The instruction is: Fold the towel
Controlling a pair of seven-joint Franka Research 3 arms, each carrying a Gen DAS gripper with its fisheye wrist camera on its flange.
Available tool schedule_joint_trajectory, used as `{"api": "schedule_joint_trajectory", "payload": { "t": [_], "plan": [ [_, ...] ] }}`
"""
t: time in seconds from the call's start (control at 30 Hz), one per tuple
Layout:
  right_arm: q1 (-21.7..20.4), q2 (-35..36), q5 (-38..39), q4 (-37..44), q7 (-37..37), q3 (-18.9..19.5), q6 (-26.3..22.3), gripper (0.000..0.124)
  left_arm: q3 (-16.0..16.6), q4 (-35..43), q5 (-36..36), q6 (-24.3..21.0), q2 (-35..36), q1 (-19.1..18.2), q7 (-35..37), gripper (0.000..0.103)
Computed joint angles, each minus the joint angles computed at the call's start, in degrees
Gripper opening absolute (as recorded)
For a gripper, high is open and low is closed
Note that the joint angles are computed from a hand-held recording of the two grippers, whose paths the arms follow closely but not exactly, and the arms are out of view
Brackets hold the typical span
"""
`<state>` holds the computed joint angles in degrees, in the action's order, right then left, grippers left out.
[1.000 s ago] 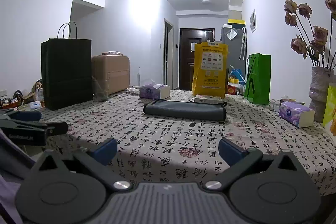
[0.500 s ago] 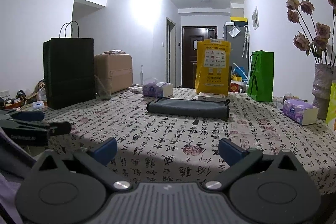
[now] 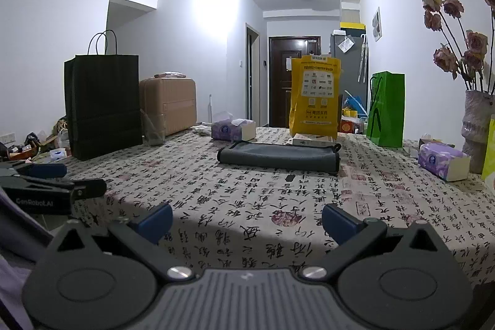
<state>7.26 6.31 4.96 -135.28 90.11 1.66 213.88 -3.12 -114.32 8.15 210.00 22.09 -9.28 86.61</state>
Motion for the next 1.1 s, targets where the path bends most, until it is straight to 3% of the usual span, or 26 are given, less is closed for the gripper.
{"api": "schedule_joint_trajectory", "payload": {
  "t": [1.1],
  "plan": [
    [-0.01, 0.2, -0.21, 0.18, 0.62, 0.16, -0.44, 0.103, 0.15, -0.32, -0.73, -0.1, -0.23, -0.25, 0.59, 0.103]
  ]
}}
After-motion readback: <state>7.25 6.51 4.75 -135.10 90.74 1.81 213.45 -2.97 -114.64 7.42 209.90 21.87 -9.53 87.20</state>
